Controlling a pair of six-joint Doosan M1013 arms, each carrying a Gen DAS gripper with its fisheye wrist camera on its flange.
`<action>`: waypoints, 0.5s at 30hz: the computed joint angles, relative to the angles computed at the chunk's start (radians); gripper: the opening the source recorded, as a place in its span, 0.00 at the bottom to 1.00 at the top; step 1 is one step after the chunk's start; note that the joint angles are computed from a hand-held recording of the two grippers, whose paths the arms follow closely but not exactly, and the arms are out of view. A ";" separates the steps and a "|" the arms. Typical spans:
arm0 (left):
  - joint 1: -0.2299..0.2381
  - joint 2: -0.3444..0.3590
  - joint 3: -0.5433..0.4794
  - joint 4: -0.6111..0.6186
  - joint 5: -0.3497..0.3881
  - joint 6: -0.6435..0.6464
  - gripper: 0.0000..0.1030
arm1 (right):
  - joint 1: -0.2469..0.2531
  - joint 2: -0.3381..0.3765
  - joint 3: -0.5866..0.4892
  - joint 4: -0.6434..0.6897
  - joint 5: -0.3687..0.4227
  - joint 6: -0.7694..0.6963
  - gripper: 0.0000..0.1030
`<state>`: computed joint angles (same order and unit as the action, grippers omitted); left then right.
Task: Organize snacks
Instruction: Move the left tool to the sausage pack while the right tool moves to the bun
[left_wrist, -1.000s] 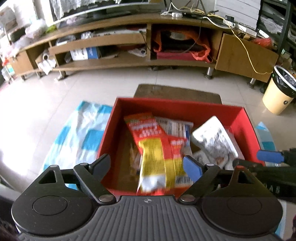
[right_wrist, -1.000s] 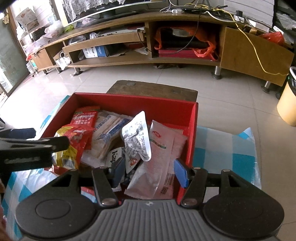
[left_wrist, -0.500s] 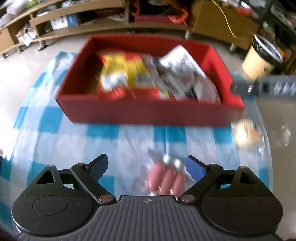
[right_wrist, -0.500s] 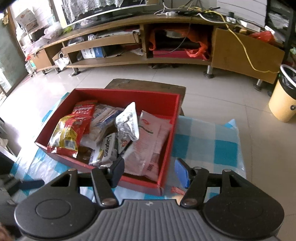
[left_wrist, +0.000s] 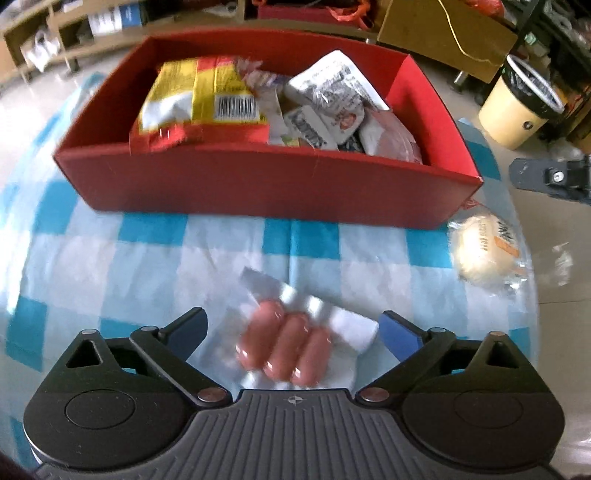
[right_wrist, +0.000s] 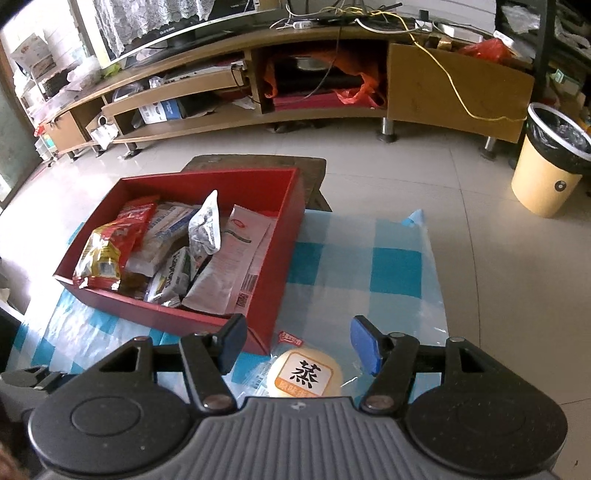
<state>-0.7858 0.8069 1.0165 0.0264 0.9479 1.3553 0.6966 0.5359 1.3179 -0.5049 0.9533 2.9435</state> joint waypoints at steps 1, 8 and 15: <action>-0.007 0.000 0.002 0.044 -0.007 -0.011 1.00 | 0.001 -0.001 0.001 -0.002 -0.004 -0.001 0.59; -0.002 0.029 -0.026 -0.025 0.036 0.093 1.00 | -0.005 0.002 0.004 0.023 -0.008 -0.018 0.60; -0.020 0.013 0.006 0.030 0.007 0.146 0.92 | -0.009 0.010 -0.002 0.061 -0.007 -0.057 0.62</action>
